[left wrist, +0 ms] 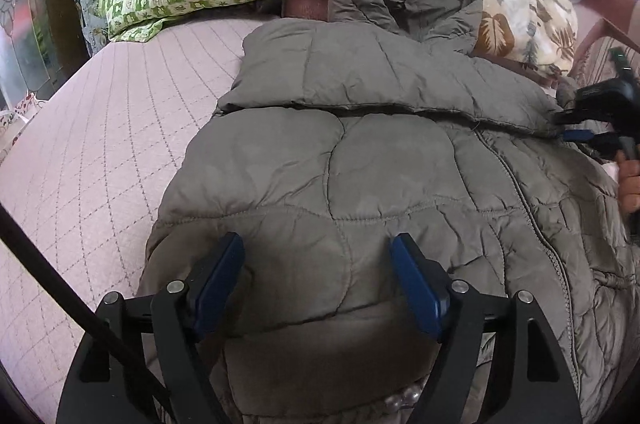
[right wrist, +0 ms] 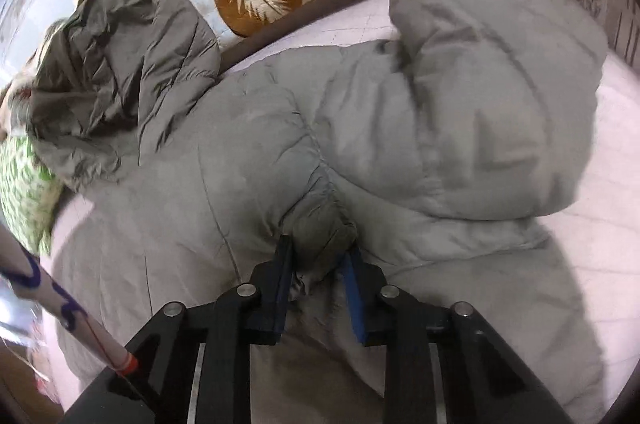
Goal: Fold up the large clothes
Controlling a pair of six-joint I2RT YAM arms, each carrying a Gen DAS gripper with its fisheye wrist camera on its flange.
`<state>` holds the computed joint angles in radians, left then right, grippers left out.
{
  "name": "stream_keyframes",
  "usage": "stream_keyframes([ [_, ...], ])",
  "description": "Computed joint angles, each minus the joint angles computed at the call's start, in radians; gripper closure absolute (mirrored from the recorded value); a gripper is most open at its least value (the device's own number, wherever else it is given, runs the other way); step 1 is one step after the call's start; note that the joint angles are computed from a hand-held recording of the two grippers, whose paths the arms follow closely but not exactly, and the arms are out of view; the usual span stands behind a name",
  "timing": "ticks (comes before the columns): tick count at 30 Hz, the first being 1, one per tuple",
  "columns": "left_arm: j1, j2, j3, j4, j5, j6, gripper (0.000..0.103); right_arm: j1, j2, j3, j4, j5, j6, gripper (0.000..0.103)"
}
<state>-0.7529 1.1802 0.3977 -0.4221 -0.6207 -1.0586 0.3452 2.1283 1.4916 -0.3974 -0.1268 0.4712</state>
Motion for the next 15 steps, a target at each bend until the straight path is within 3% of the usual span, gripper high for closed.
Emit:
stream_keyframes([
  [4,0.009,-0.032,-0.022,0.010,0.008,0.002,0.027,-0.092,-0.168,-0.125,0.016,-0.078,-0.055,0.066],
  [5,0.009,-0.028,-0.022,0.011,0.007,0.002,0.027,-0.124,-0.198,-0.143,0.014,-0.097,-0.073,0.059],
  [9,0.000,0.002,-0.010,0.014,0.000,0.000,0.023,-0.285,-0.271,-0.171,-0.011,-0.081,-0.127,0.045],
  [11,0.002,0.016,-0.007,0.020,0.003,0.008,0.021,-0.393,-0.237,-0.144,-0.022,-0.073,-0.134,0.040],
  [15,0.015,0.032,-0.009,0.038,0.015,0.032,0.018,-0.565,-0.073,-0.032,-0.037,-0.160,-0.070,0.039],
])
